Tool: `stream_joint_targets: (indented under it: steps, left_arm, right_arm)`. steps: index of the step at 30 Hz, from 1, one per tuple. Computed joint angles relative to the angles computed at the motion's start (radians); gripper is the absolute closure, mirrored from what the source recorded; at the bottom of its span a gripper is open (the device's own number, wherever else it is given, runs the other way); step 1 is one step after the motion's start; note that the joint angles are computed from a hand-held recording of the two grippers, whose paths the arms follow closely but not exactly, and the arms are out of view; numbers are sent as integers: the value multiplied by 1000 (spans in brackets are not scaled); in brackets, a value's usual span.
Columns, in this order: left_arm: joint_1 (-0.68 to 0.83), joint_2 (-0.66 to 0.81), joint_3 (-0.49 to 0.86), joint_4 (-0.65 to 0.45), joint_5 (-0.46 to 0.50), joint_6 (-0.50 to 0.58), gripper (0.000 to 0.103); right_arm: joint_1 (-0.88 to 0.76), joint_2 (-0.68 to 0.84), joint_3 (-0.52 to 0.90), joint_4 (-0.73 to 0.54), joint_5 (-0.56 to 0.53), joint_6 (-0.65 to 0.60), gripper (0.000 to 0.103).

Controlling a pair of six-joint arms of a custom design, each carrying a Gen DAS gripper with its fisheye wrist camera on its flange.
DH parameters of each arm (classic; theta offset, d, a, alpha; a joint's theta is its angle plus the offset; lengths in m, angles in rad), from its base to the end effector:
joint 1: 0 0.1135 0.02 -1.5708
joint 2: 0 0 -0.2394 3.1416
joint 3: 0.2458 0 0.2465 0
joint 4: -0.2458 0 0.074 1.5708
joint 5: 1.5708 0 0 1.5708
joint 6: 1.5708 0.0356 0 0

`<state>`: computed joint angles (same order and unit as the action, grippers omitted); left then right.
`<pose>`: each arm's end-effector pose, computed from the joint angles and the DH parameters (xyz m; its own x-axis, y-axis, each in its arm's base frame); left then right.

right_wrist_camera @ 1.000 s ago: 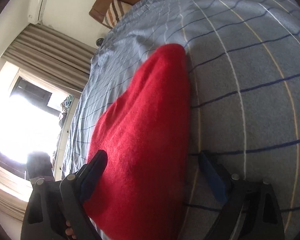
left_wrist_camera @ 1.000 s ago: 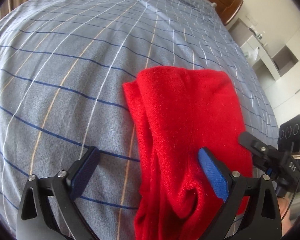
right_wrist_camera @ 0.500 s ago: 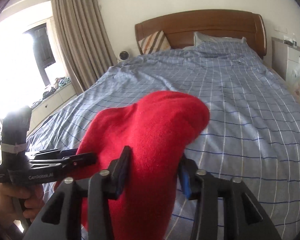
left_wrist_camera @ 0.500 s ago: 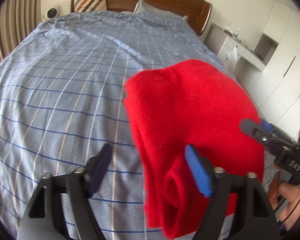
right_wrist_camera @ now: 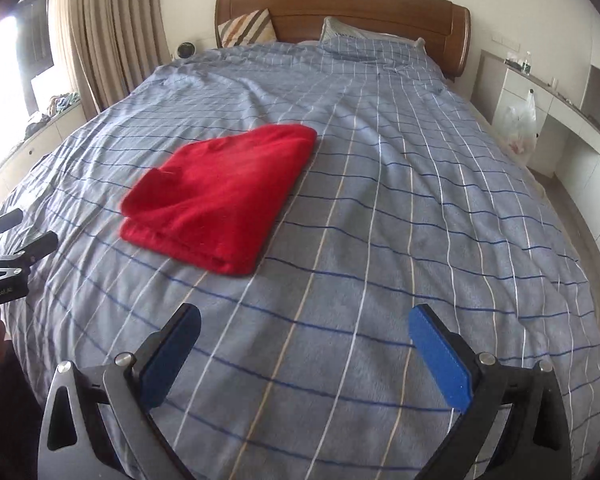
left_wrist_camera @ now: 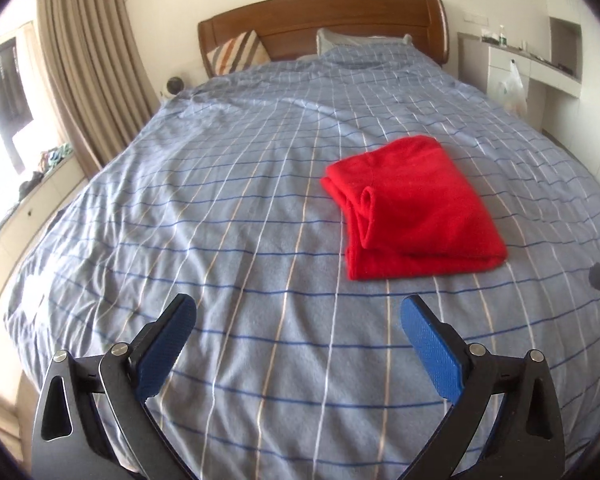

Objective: Fold small clothes

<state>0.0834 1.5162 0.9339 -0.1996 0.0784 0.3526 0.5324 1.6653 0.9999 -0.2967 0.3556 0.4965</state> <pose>0.3164 0.0237 0.1940 -0.6685 0.2896 -0.6850 0.2165 0.9570 0.1933 0.2898 0.1564 0.1633 -0.7665 0.0667 -0.6388 0.0691 0.9974 0.0212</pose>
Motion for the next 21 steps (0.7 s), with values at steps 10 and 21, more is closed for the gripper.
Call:
stream_joint_targets:
  steps: [10, 21]
  left_arm:
    - [4, -306, -116, -255, -13, -22, 1]
    - [21, -446, -175, -313, -20, 11, 1]
  right_arm:
    - [279, -202, 14, -230, 218, 246, 0]
    - [397, -167, 91, -394, 237, 366, 0]
